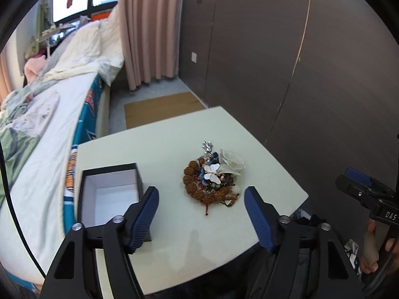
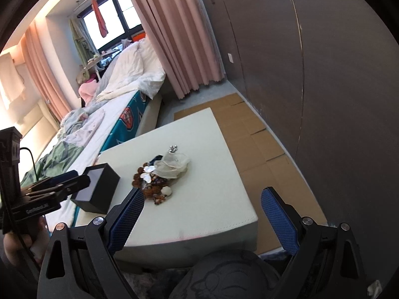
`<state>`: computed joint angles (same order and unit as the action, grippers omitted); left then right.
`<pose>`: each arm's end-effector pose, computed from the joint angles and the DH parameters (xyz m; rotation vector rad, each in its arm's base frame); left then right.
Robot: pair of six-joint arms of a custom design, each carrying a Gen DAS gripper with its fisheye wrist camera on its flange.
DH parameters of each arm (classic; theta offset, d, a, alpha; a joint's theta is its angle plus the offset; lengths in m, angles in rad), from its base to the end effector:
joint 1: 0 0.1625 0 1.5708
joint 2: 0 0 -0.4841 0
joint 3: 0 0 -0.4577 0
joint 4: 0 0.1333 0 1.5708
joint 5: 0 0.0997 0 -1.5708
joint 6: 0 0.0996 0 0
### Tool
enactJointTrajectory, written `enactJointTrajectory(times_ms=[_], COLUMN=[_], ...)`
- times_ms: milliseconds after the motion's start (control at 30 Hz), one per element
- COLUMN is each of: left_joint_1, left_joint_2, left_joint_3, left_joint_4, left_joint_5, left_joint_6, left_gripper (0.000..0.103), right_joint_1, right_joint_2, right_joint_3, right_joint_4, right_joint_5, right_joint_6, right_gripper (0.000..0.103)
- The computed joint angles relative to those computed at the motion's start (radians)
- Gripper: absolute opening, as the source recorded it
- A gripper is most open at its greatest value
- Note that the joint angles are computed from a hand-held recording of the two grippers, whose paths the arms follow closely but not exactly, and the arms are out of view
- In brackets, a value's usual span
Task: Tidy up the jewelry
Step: 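Lower the left gripper onto the jewelry pile and grasp the white butterfly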
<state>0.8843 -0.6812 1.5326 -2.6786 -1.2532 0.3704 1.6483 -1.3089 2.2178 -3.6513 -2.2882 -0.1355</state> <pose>-0.3787 -0.7215 0.0568 1.3800 2.4798 -0.4327 0.1075 -0.5078 0.3317 -0.2911 -2.1064 1.3461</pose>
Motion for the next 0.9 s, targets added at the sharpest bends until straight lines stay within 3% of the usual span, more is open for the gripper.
enactJointTrajectory(times_ms=[167, 267, 433, 500, 700, 833, 900], left_joint_1=[-0.005, -0.006, -0.008, -0.007, -0.007, -0.007, -0.008], left_joint_2=[0.07, 0.113, 0.173, 0.194, 0.248, 0.27, 0.286], left_joint_3=[-0.073, -0.12, -0.181, -0.204, -0.262, -0.287, -0.309], left_joint_4=[0.067, 0.114, 0.173, 0.196, 0.244, 0.246, 0.265], left_joint_5=[0.032, 0.06, 0.103, 0.116, 0.158, 0.171, 0.178], left_joint_6=[0.021, 0.026, 0.036, 0.04, 0.042, 0.044, 0.038], left_gripper=[0.066, 0.058, 0.055, 0.05, 0.048, 0.041, 0.03], right_joint_1=[-0.053, -0.085, -0.125, -0.142, -0.184, -0.202, -0.207], right_joint_2=[-0.006, -0.009, -0.005, -0.005, -0.006, -0.007, -0.008], right_joint_3=[-0.01, -0.014, -0.023, -0.024, -0.025, -0.024, -0.024], right_joint_4=[0.036, 0.052, 0.068, 0.074, 0.092, 0.097, 0.103], right_joint_5=[0.052, 0.084, 0.126, 0.146, 0.19, 0.209, 0.215], right_joint_6=[0.027, 0.044, 0.053, 0.062, 0.078, 0.093, 0.1], right_gripper=[0.095, 0.095, 0.095, 0.095, 0.095, 0.095, 0.095])
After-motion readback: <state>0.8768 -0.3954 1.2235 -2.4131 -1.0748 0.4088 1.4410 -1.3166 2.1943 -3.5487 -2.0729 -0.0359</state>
